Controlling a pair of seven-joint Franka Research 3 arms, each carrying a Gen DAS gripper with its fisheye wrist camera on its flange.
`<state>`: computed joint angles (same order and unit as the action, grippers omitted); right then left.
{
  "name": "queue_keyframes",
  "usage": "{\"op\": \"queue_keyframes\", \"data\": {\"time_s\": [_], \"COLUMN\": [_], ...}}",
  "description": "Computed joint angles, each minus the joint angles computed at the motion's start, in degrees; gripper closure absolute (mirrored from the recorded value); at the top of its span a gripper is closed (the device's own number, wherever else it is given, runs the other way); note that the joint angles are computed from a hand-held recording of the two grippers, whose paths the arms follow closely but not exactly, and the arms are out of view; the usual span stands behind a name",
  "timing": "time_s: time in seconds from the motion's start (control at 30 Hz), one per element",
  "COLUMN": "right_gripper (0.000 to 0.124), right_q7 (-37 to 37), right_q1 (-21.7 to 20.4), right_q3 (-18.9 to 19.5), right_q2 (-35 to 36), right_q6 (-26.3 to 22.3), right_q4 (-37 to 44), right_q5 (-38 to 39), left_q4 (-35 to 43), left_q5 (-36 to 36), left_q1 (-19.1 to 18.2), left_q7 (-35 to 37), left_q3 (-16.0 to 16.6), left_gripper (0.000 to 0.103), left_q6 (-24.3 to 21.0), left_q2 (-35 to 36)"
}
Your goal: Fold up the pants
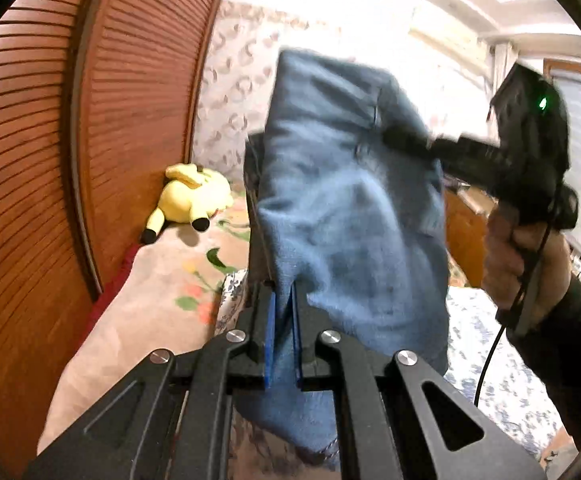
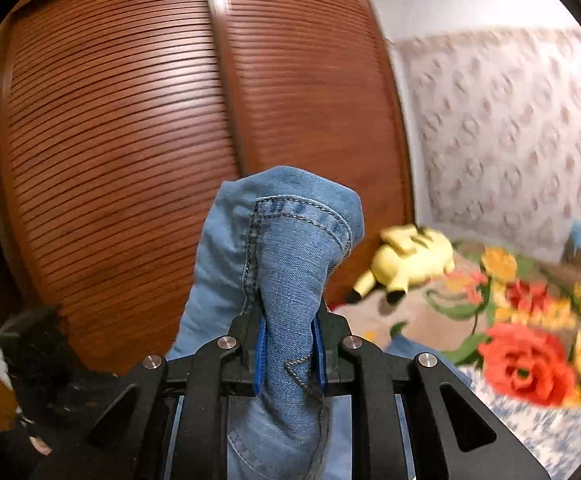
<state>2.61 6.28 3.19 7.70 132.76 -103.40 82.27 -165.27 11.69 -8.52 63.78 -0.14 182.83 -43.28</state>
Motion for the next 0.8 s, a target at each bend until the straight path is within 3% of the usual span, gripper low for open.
{"op": "queue_keyframes", "data": {"time_s": [0.1, 0.17, 0.2, 0.27, 0.4, 0.47, 0.5, 0.57, 0.67, 0.8], "right_gripper": [0.105, 0.105, 0.105, 0.103, 0.096, 0.078, 0.076, 0.071, 0.071, 0.071], "right_q7": [5.4, 8.5, 8.9, 11.2, 12.9, 18.7, 22.9, 24.6, 22.4, 16.0], "right_q1": [0.5, 0.1, -0.6, -2.5, -3.4, -1.2, -0.4, 0.6, -2.0, -4.2], "right_q3": [0.0, 0.2, 0.5, 0.9, 2.2, 1.2, 2.2, 1.4, 4.3, 7.0], "right_q2": [8.9, 13.8, 15.4, 17.9, 19.9, 21.1, 22.4, 21.9, 17.7, 9.2], "right_q6": [5.9, 9.9, 10.4, 9.0, 11.0, 13.9, 16.5, 17.1, 19.9, 21.8], "right_q4": [5.7, 8.7, 9.9, 12.4, 15.0, 16.7, 18.7, 18.8, 13.3, 2.8], "right_q5": [-5.6, -9.1, -9.6, -11.6, -17.3, -24.1, -28.3, -29.9, -28.5, -22.0], "left_q4": [7.2, 10.7, 12.1, 13.2, 14.2, 13.8, 14.5, 14.3, 14.1, 13.1], "left_q5": [0.2, -0.7, -1.1, -1.8, -3.1, -3.5, -4.1, -4.1, -2.8, -1.2], "left_q1": [-4.1, -8.4, -9.2, -8.3, -7.2, -6.1, -7.0, -4.6, -0.5, 1.8], "left_q7": [3.0, 5.6, 6.5, 7.0, 8.5, 8.6, 9.5, 8.8, 7.0, 4.9], "left_q3": [3.7, 7.9, 8.4, 6.6, 5.5, 4.3, 5.5, 3.1, -1.0, -3.8], "left_gripper": [0.097, 0.097, 0.097, 0.097, 0.097, 0.097, 0.097, 0.097, 0.096, 0.094], "left_q6": [0.3, 0.3, -0.1, -0.1, -0.9, -1.1, -1.2, -1.0, -0.6, -0.9], "left_q2": [11.8, 17.5, 19.4, 21.6, 23.0, 22.9, 23.7, 23.8, 23.5, 20.9]}}
